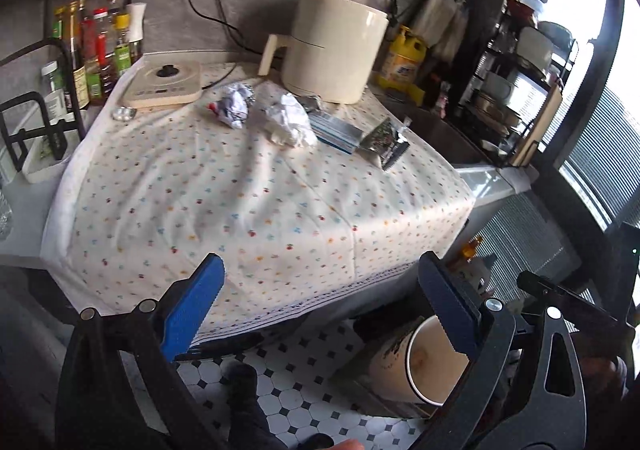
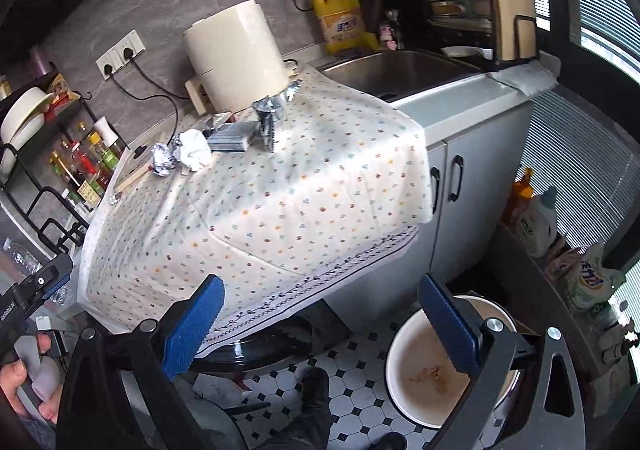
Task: Collect trash
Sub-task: 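Move both tools back toward the remaining trash on the cloth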
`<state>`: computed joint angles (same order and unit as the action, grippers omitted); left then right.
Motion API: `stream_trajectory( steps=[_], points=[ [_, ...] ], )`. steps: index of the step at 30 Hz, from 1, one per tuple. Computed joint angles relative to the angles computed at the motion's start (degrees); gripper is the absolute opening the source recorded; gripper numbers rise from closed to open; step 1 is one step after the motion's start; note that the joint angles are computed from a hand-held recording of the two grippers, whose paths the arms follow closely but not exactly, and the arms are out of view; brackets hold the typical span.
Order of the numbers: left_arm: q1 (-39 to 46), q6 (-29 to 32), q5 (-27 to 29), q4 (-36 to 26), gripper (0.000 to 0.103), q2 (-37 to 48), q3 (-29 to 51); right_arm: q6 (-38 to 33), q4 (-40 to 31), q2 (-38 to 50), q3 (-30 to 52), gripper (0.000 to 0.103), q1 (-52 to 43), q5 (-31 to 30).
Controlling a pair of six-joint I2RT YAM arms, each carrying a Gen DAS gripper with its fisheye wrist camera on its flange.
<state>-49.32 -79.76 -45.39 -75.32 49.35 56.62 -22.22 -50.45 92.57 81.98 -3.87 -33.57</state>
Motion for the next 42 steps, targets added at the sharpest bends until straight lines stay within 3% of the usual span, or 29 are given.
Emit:
stream_trajectory(
  steps=[7, 10, 13, 16, 20, 23, 27, 32, 42],
  points=[
    [3.20, -5.73, -2.74, -12.04, 0.097, -5.80, 1.69, 4.82, 1.86, 3.05, 3.56, 0.095, 10.84, 1.66],
    [8.93, -1.34, -1.87, -11.35, 0.097, -9.20, 1.31, 6.00, 2.26, 4.80, 6.14, 0.095, 14.72, 2.65],
    [19.15, 9.33, 1.41, -6.36, 0.097, -13.13, 0.23, 7.78, 2.53, 7.14, 9.37, 0.095, 18.19, 3.58],
    [35.84, 25.25, 10.03, 2.26, 0.097, -17.46, -1.78, 9.20, 2.54, 9.82, 13.01, 0.095, 21.27, 4.48],
    [61.38, 44.45, 27.31, 12.03, 0.097, -19.71, -4.35, 10.57, 2.23, 13.82, 18.39, 0.095, 24.99, 5.61],
    [77.26, 54.10, 39.33, 16.73, 0.097, -18.74, -5.47, 11.54, 1.44, 17.45, 23.39, 0.095, 27.42, 6.55],
    [92.38, 62.80, 51.87, 22.41, 0.097, -13.72, -5.93, 13.82, 0.69, 22.20, 30.30, 0.094, 30.28, 7.94],
    [97.31, 67.46, 59.27, 30.32, 0.097, -4.92, -5.74, 17.21, -1.02, 28.19, 38.81, 0.087, 33.05, 10.74],
    [94.73, 72.29, 66.40, 44.16, 0.091, 16.23, -2.03, 24.19, -5.31, 38.31, 54.09, 0.075, 36.69, 16.18]
  ],
)
